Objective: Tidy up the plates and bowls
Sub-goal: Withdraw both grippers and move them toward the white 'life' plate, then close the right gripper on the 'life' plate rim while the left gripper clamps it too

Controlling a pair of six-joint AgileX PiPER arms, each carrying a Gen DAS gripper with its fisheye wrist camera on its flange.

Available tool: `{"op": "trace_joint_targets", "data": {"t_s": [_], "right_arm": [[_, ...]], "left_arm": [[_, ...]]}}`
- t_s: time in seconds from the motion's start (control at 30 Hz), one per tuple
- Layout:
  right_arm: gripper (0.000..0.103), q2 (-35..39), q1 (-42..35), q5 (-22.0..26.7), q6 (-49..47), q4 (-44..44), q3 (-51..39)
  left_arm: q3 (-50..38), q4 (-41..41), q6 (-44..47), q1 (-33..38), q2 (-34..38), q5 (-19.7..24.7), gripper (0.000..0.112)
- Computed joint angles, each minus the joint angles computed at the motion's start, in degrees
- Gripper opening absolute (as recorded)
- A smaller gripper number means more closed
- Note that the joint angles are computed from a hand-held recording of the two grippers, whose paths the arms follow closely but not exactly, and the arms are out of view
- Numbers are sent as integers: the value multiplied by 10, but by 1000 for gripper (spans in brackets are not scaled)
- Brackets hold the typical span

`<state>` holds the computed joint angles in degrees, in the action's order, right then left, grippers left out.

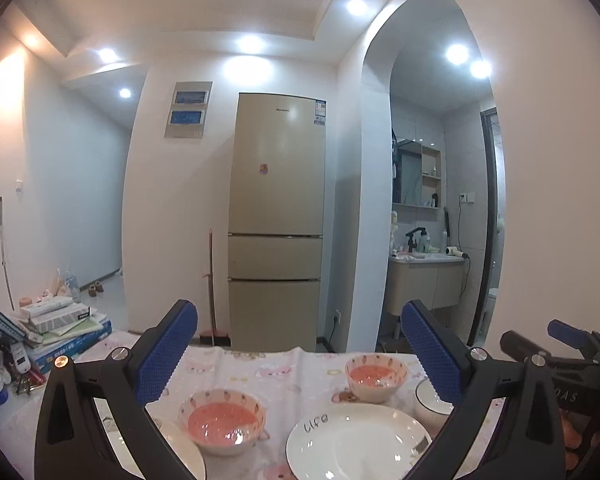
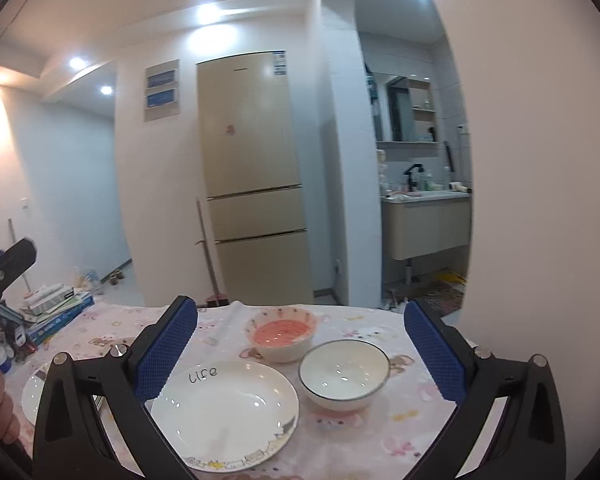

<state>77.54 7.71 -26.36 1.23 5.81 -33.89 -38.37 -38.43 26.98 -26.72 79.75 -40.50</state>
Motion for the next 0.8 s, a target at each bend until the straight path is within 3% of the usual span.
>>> {"op": "trace_joint_targets", "data": {"t_s": [0.13, 0.23, 0.33, 0.43, 0.5, 0.63, 0.8], "right_arm": [[103, 62, 34, -38, -93, 92, -20], [103, 111, 31, -16, -55, 66, -43], [103, 135, 16, 4, 26, -31, -54], [103, 158, -6, 20, 153, -157, -66], [103, 174, -15, 33, 220, -224, -77], [103, 202, -5, 65, 247, -253, -98], [97, 236, -6, 124, 444, -451, -140]], "left_arm": [[-18, 44, -57, 22, 58, -1, 103], [-21, 79, -97, 42, 95, 3, 103], [-23, 93, -106, 56, 135, -5, 103], [-37, 130, -143, 77, 170, 16, 103], [-49, 103, -118, 73, 196, 16, 103], [-77, 178, -195, 100, 232, 77, 103], [-115, 157, -173, 100, 270, 127, 103]]}}
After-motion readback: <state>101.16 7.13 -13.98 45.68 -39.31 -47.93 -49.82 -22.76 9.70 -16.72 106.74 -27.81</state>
